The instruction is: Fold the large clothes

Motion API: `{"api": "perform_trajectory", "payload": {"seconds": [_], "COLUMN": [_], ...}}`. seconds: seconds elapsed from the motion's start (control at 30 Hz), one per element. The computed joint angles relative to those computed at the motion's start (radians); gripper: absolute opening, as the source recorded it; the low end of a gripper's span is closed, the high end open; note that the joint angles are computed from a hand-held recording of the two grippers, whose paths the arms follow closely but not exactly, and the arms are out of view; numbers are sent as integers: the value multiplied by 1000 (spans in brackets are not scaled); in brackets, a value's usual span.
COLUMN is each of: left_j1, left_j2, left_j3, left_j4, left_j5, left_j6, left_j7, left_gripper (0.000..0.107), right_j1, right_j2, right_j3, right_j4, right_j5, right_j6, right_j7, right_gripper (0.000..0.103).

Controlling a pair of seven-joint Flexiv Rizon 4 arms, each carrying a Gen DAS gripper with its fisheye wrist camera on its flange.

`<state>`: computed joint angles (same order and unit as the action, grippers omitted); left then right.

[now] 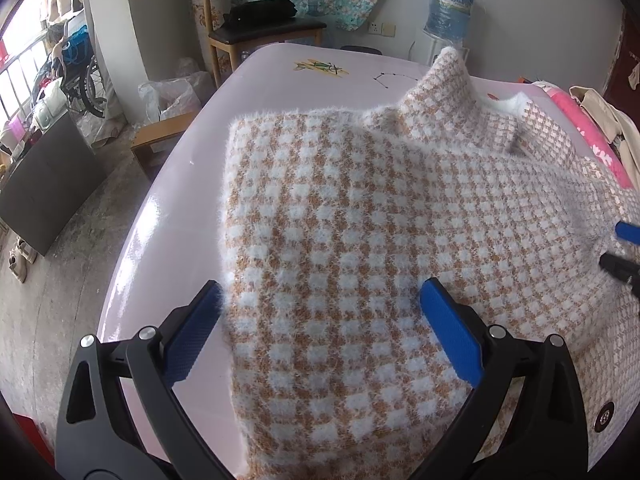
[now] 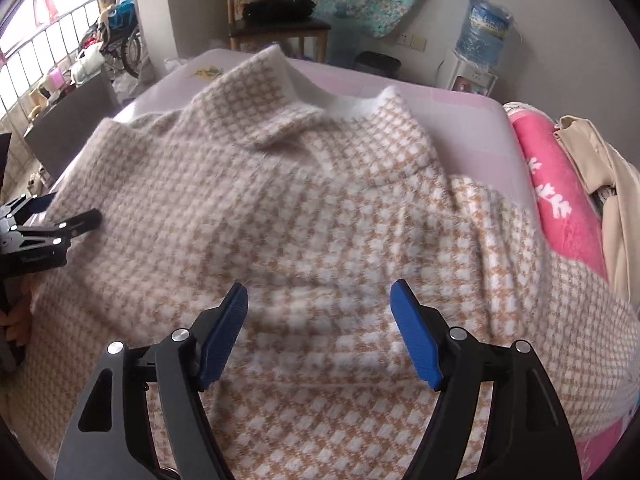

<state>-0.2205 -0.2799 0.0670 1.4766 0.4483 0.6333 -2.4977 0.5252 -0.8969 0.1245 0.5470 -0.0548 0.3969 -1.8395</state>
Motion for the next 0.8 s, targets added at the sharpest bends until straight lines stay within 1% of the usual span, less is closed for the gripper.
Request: {"api": "perform_trajectory", "payload": {"seconds": [0.03, 0.07, 0.13, 0.3, 0.33, 0.37, 0.4, 0.43, 0.47, 0.63, 0.8], "left_j1": [1, 1, 1, 3, 3, 2, 2, 2, 2, 1, 0], "left_j2": [-2, -2, -2, -1, -1, -1, -1, -1, -1, -1, -2], "left_j3": [-1, -1, -1, 0, 0, 0, 0, 0, 0, 0, 0], "left_j4": [-5, -4, -3, 1, 1, 1, 1, 1, 1, 0, -3], "left_j5": [-2, -1, -3, -6, -6, -5, -5, -5, -4, -4, -1], "left_j6": [-2, -2, 0, 6, 6, 5, 5, 5, 5, 4, 0], "left_j7": [4, 4, 3, 5, 5, 4, 4, 2, 3, 4, 3], "left_gripper": [96, 96, 96, 96, 96, 96, 96, 96, 96, 96, 96], "right_j1": [5, 5, 16, 49, 51, 49, 46, 48, 43, 30, 27], "right_j2": [-5, 7, 22, 80, 90, 82, 90, 122, 128, 150, 156], "right_j3": [-8, -10, -25, -61, -61, -57, -55, -53, -46, -34, -29], "right_j4": [4, 36, 67, 216, 242, 237, 257, 308, 326, 386, 409], "right_j5": [-8, -6, -28, -119, -133, -144, -152, -153, -162, -186, -207], "right_j6": [-4, 33, 53, 181, 203, 212, 229, 246, 267, 330, 364], "right_j7": [7, 17, 46, 118, 130, 138, 145, 158, 171, 198, 215], "right_gripper": [72, 74, 74, 75, 75, 76, 77, 78, 79, 81, 82]}}
